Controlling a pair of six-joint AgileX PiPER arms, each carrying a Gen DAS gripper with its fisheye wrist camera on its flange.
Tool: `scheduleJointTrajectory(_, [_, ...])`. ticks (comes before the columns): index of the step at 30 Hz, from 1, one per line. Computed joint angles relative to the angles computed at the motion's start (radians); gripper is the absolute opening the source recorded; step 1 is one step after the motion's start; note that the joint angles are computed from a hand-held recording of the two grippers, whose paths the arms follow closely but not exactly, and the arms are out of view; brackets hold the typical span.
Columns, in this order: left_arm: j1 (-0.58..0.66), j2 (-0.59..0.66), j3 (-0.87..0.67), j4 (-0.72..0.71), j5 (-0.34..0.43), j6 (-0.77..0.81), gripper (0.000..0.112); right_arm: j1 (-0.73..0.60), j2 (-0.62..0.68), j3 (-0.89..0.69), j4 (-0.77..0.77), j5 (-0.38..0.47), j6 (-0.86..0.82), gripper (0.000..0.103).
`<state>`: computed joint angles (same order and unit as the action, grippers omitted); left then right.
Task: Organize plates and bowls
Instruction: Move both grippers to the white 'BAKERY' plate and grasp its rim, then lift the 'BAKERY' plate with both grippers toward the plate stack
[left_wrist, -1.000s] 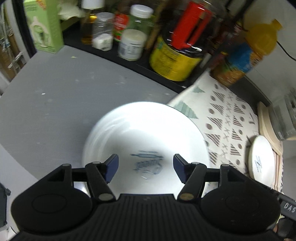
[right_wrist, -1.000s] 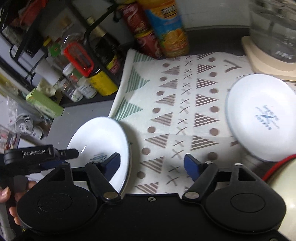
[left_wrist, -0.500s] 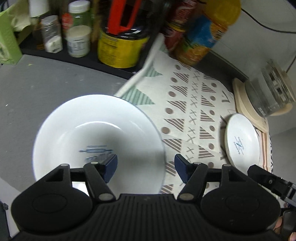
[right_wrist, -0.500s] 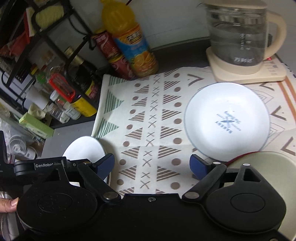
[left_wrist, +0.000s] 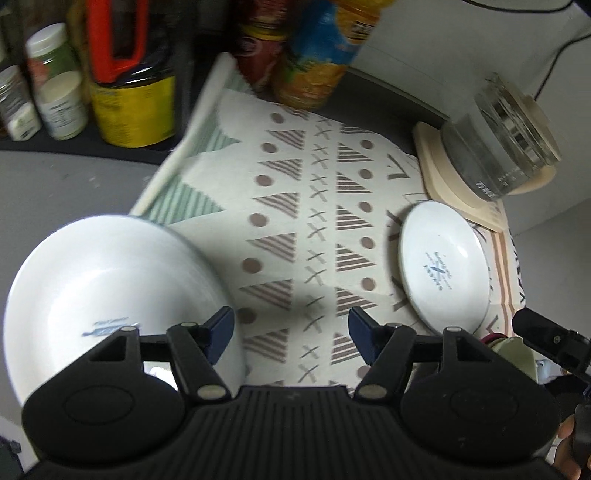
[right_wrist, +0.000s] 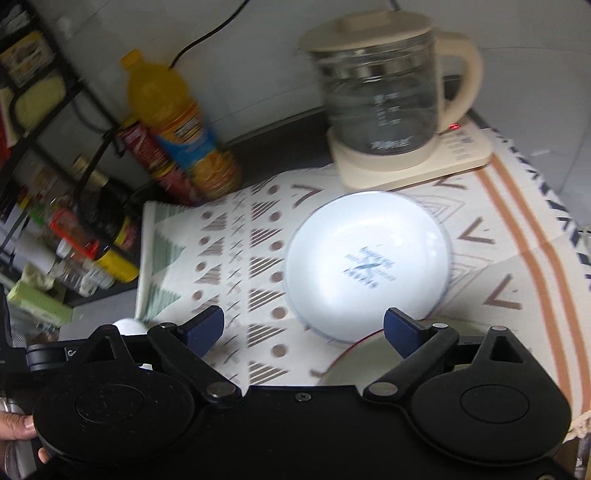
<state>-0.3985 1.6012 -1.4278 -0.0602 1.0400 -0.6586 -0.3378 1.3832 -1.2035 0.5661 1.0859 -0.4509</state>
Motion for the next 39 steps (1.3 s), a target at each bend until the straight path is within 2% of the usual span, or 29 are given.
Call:
scheduleJointTrajectory(15, [0.004,0.245,-0.222,-0.17,-0.027,0.127,0.066,-0.028,0.119,-0.078,-0.152,-0.074,0.154,0.091])
scheduleJointTrajectory(24, [0.029,0.377,-0.338,-0.259,-0.026,0.172,0.062,-0.019,0.221,-0.135,-0.199,-0.089,0.244,0.08])
scheduleJointTrajectory(28, [0.033,0.442,-0.4,-0.298,-0.019,0.178,0.054,-0.025,0.286,-0.173,-0.201,-0.074,0.276,0.064])
scheduleJointTrajectory(32, [0.024,0.505,-0.465,-0.314,0.0,0.182,0.04,-0.035,0.356,-0.214,-0.216,-0.06,0.319,0.048])
scheduleJointTrajectory(35, [0.016,0.539,-0.497,-0.317,0.005,0.173,0.034,-0.048,0.407,-0.25,-0.208,-0.037,0.352,0.038])
scheduleJointTrajectory(39, [0.006,0.574,-0.53,-0.316,0.013,0.153,0.027,-0.054,0.447,-0.274,-0.204,-0.025,0.37,0.032])
